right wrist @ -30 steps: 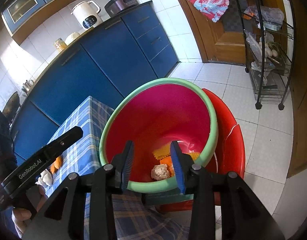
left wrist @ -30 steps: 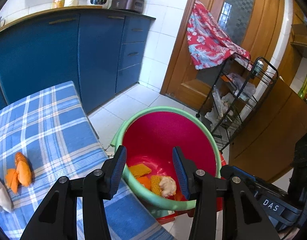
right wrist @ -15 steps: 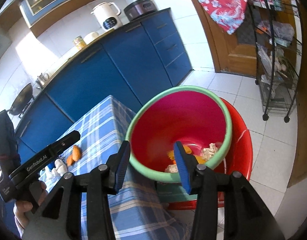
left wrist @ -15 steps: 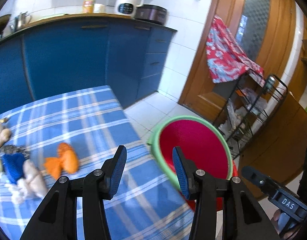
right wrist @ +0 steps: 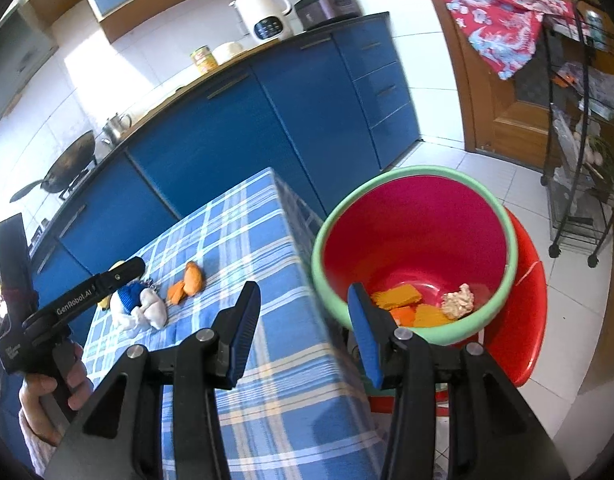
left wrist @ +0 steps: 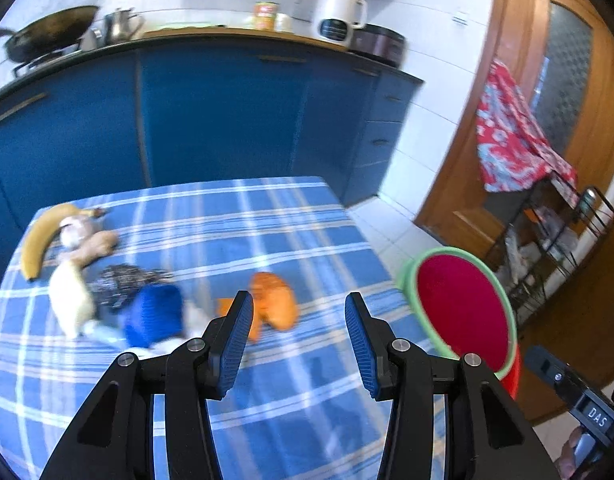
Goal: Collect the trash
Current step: 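Move both tools back over the table, then grasp the yellow sponge with the left tool while the right tool grasps the orange cloth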
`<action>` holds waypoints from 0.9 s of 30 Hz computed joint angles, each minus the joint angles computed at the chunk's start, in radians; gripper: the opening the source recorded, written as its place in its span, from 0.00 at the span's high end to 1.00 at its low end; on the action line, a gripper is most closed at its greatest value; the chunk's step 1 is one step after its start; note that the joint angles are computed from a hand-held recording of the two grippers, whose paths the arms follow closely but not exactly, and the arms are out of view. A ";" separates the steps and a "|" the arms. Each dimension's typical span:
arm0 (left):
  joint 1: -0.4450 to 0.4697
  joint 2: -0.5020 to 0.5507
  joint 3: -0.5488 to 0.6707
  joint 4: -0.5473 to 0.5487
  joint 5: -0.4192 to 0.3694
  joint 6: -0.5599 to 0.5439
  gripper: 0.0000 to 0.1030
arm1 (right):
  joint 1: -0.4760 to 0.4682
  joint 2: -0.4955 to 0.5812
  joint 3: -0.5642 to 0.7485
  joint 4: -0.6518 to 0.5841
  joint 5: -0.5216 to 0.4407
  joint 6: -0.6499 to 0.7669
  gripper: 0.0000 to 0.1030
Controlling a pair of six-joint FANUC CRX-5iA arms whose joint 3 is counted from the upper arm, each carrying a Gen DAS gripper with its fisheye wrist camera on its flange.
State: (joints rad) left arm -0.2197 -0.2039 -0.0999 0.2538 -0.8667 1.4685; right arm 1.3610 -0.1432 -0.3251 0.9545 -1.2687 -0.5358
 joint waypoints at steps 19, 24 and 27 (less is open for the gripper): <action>0.204 -0.029 0.007 -0.119 -0.072 0.078 0.52 | -0.050 0.112 0.111 -0.049 0.101 0.129 0.53; 0.241 -0.001 0.023 -0.148 -0.085 0.108 0.52 | -0.067 0.146 0.150 -0.072 0.119 0.175 0.53; 0.255 0.032 0.047 -0.179 -0.109 0.139 0.52 | -0.076 0.171 0.174 -0.085 0.133 0.202 0.53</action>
State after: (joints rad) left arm 0.0351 -0.1723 -0.0525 0.0750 -0.9752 1.6075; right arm 1.2853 0.0277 -0.1507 0.8692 -1.1362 -0.3336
